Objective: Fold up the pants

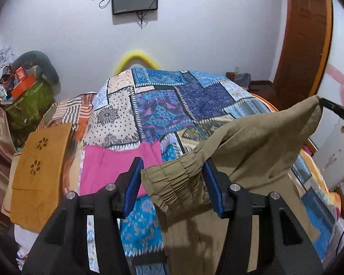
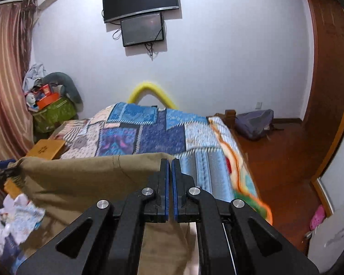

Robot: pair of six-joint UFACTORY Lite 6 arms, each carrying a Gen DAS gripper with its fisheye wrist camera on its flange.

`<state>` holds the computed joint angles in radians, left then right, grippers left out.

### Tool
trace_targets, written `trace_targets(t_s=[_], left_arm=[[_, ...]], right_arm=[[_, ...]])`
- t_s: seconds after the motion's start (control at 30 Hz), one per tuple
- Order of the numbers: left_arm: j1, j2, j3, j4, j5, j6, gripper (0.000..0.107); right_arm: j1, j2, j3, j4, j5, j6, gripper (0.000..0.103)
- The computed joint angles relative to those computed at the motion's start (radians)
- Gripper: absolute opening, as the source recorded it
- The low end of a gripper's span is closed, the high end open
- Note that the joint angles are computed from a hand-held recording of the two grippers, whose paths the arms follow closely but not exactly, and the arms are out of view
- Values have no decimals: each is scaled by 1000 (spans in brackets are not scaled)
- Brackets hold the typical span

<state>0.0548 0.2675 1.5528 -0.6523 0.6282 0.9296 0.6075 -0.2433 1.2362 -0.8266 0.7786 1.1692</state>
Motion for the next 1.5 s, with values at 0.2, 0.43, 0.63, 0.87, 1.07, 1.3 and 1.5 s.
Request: trace_targets(t_s=[0.2,0.43,0.63,0.87,1.07,1.3,1.5], left_arm=[[80,-226,-331,-139,2,249,53],[146,-424,-654,-181,-10,456,53],[207,-491,-855,-192,-48,571,53],[364,-544,-939,-165,18,630,53],[395,-634,-897,-157,116,610,53],[138,-757,-960,-61,48,489,53],[-160,-719,-1040,192,-202,240,65]], right_arm=[[263,-210,-234,-49,160,204,2],[676,-355,-465,-64,407,571,2],[915,-326,-580,16,469,831,2],[1071,-298,-631,120,494,991,2],[1180,-239,-567,160,578,1063,5],[1120,-73,-399,55,539,922,51],[986,35,-327,-17,349,800,52]])
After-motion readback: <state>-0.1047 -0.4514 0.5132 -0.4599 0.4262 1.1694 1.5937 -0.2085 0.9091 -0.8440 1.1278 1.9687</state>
